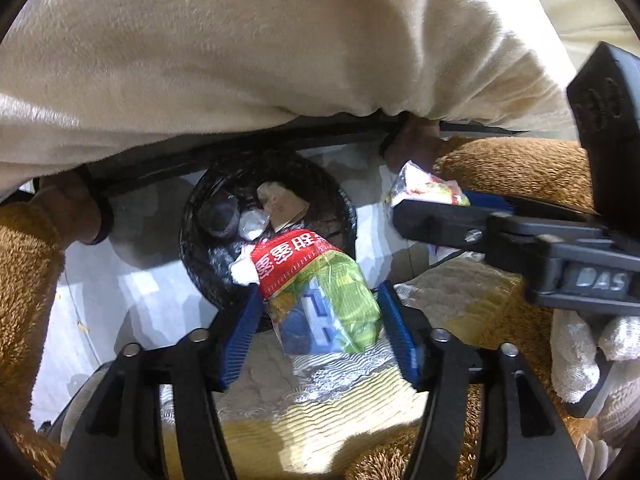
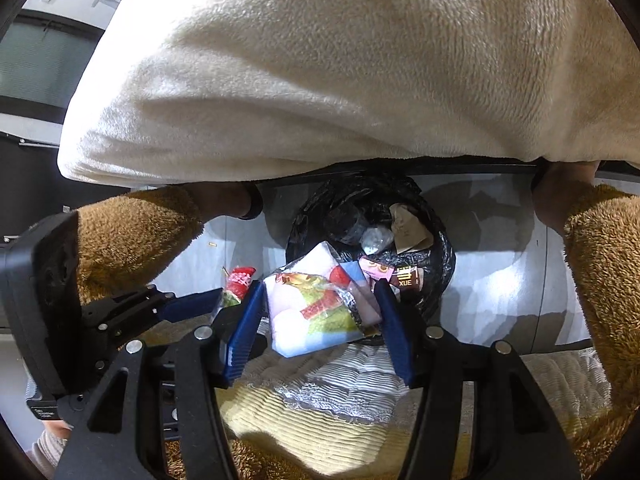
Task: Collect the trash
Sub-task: 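Open both tools to drop the snack bag and packet into the bin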
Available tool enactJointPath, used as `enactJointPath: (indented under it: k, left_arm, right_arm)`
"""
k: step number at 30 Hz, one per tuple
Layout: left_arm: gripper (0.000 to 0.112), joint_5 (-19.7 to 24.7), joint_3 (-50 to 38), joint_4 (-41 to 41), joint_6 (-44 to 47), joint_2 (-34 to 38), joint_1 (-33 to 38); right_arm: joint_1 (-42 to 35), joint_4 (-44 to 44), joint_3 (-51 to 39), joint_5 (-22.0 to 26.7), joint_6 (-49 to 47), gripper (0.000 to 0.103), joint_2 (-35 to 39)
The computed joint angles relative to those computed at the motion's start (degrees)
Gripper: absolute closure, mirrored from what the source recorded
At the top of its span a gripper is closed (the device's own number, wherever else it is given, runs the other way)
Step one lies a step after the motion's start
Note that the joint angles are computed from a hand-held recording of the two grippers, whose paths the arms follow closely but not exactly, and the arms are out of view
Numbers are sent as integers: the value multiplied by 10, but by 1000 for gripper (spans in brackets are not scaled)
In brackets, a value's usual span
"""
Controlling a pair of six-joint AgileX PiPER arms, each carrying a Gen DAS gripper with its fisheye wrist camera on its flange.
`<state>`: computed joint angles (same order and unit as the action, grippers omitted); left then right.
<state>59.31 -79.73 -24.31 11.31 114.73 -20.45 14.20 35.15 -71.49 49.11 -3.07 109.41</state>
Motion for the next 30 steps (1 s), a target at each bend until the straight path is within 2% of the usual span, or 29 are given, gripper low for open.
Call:
enactJointPath:
  k: [1,6,18,24,30]
  left_arm:
    - [47,-2,0,1,-4,0,0]
    - [37,-8,2,12,-19,-3,-5]
    - [37,-35,17,27,-30,-25,-5]
    - [37,-56,31,34,-41,-51,-3]
    - [37,-99,65,23,-18,-111,2]
  right_arm:
    - [-1,0,1,-1,2,37,-1]
    - [-2,7,5,-6,3,35,-4]
    - [1,-4,22,-35,6,35,-35]
    - [9,-28,52,-79,22,35,-79]
    - [30,-34,89,-138,1,35,-139]
